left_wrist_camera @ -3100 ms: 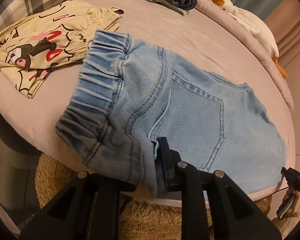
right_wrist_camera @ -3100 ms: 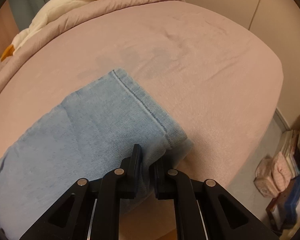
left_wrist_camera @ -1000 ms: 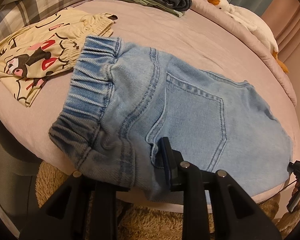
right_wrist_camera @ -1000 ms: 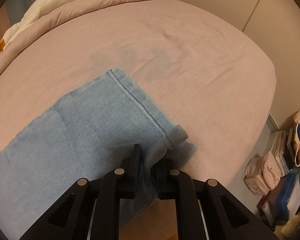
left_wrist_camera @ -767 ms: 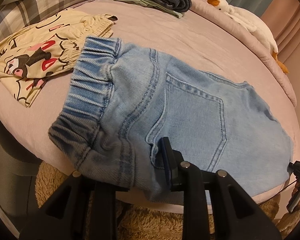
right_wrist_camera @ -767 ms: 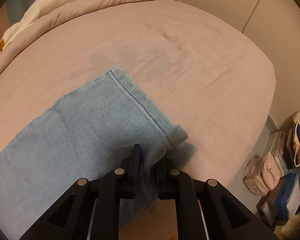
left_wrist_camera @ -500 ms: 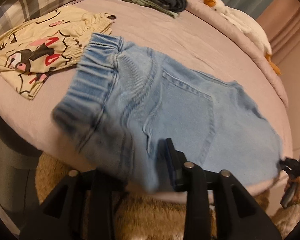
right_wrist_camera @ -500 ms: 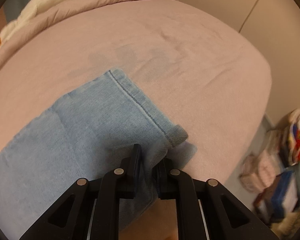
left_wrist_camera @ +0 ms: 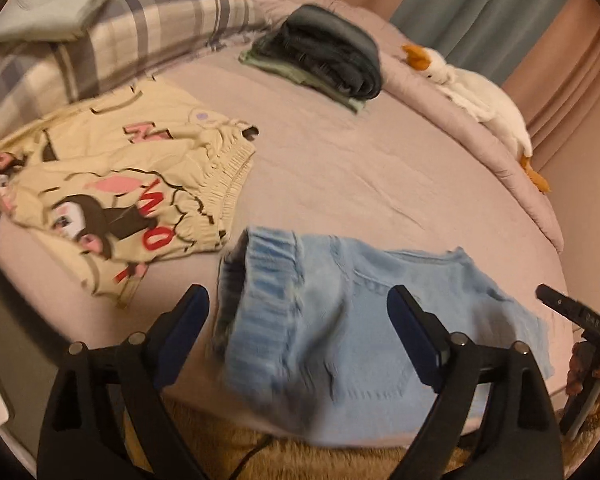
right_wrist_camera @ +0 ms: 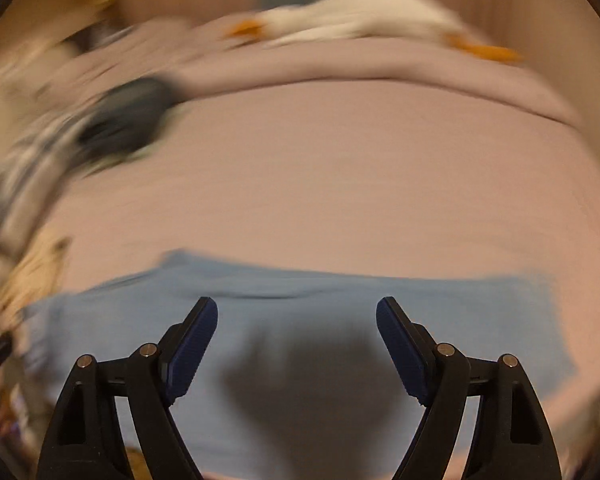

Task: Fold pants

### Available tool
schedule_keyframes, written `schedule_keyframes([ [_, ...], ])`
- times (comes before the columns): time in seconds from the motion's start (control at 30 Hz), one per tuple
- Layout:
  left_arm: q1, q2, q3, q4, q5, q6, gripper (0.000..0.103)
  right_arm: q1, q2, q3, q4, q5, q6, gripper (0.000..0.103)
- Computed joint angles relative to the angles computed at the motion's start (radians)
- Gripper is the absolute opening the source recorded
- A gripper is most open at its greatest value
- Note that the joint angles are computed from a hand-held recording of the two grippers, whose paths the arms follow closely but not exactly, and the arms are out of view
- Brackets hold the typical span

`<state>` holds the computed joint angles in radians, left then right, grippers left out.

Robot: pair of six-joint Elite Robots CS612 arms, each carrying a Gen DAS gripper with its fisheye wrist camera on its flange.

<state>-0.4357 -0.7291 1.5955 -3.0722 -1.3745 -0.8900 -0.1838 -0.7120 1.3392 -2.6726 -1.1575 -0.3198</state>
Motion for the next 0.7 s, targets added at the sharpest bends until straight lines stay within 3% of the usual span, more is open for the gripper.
schedule_keyframes([
  [0.03,0.002,0.005,-0.012,0.025,-0.003,-0.009,0.09,0.021,0.013,-0.025,0.039,0.025,-0.068,0.081],
  [0.1,0.015,0.026,-0.037,0.049,-0.025,-0.021,0.087,0.056,0.04,-0.068,0.069,0.0,-0.122,0.081],
  [0.2,0.027,0.048,-0.036,0.003,-0.079,-0.072,0.078,0.087,0.085,-0.142,0.132,-0.04,-0.156,0.081],
  [0.27,0.024,0.049,-0.023,-0.028,-0.065,-0.077,0.075,0.108,0.124,-0.198,0.166,-0.108,-0.155,0.081],
  [0.3,0.021,0.047,-0.017,-0.038,-0.057,-0.073,0.066,0.113,0.133,-0.207,0.173,-0.131,-0.156,0.081],
  [0.33,0.022,0.049,-0.011,-0.08,-0.083,-0.07,0.055,0.113,0.149,-0.232,0.206,-0.139,-0.169,0.075],
  [0.4,0.014,0.04,-0.005,-0.073,-0.056,-0.08,0.05,0.108,0.163,-0.257,0.277,-0.082,-0.196,0.055],
  [0.43,0.007,0.034,-0.003,-0.059,-0.034,-0.069,0.045,0.104,0.159,-0.247,0.265,-0.061,-0.206,0.039],
  [0.47,0.003,0.029,-0.002,-0.051,-0.02,-0.07,0.044,0.102,0.152,-0.237,0.259,-0.035,-0.227,0.014],
  [0.6,-0.013,0.0,0.015,-0.043,0.067,-0.063,0.022,0.096,0.117,-0.19,0.159,-0.013,-0.191,0.012],
  [0.7,-0.012,0.0,0.008,-0.041,0.076,-0.029,0.023,0.087,0.102,-0.174,0.102,0.03,-0.157,0.011],
])
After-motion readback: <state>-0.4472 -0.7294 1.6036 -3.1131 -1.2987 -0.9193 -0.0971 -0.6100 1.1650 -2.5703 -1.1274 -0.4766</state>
